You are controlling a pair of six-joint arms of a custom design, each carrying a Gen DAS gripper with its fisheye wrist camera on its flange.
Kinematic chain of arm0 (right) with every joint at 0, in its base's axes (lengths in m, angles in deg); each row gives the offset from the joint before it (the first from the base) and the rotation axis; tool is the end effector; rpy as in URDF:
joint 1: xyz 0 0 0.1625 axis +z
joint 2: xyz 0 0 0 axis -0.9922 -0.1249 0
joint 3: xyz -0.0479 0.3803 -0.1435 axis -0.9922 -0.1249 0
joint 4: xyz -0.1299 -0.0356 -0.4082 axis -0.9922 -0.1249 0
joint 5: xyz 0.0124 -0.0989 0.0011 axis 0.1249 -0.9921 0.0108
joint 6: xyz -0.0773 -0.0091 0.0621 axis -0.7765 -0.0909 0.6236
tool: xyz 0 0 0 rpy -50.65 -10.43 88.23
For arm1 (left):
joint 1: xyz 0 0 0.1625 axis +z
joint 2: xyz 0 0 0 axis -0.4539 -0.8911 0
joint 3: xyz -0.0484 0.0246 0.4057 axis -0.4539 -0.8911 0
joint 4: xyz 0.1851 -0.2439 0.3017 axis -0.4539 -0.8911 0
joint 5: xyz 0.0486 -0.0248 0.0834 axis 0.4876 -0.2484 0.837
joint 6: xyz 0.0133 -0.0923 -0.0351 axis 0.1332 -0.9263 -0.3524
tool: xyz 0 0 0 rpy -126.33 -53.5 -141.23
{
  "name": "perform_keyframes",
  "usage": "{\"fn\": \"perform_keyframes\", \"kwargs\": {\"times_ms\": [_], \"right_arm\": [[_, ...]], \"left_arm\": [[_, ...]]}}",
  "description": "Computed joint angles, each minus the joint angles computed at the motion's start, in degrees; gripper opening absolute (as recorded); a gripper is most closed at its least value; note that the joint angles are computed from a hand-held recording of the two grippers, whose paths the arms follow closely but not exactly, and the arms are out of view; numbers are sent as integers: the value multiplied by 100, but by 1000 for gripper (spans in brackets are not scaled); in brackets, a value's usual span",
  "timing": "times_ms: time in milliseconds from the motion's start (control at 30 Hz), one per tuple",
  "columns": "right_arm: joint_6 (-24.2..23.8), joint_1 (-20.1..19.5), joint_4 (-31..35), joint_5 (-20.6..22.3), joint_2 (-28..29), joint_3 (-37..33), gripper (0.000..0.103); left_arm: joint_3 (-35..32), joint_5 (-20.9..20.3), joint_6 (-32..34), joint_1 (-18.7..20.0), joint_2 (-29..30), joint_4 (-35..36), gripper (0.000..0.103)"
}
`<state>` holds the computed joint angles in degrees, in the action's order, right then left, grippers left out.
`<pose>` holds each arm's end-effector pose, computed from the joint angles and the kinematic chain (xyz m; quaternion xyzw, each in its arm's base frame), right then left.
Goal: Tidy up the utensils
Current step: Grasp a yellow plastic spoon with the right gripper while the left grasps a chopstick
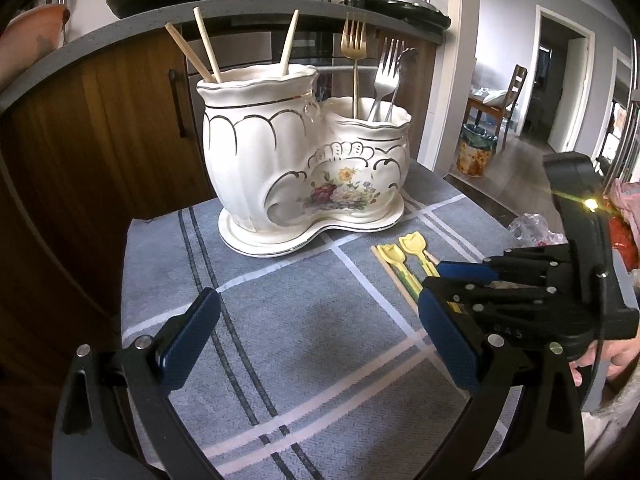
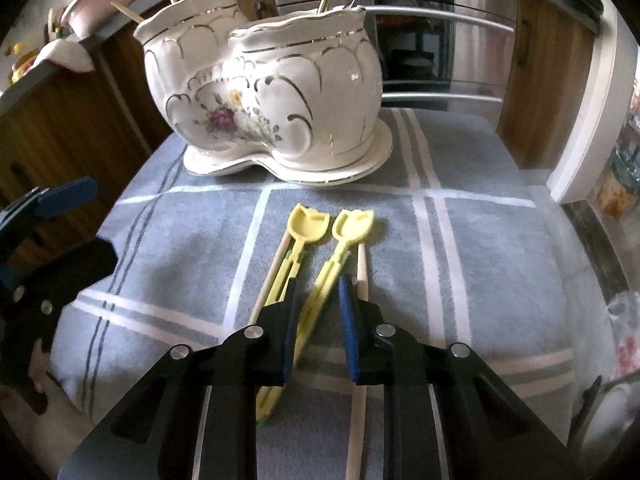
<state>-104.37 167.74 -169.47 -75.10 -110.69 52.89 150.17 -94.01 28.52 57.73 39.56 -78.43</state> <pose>0.0515 -0.4753 0.3480 0.1032 -0.8965 0.3164 0.2925 -0.4477 -0.4897 0.0385 0.4094 0.8531 -0.2455 0.2105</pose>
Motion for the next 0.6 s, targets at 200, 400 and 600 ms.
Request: {"fn": "perform_keyframes", "kwargs": {"times_ms": [200, 400, 600], "right_arm": [[118, -48, 176, 116, -27, -74, 15], [302, -239, 477, 745, -339, -18, 11], [330, -334, 457, 1072, -552, 43, 11]], "left_arm": [[11, -6, 7, -5, -8, 31, 98], [-68, -69, -63, -16, 60, 240, 98], [-316, -187, -487, -28, 275, 1144, 97]]}}
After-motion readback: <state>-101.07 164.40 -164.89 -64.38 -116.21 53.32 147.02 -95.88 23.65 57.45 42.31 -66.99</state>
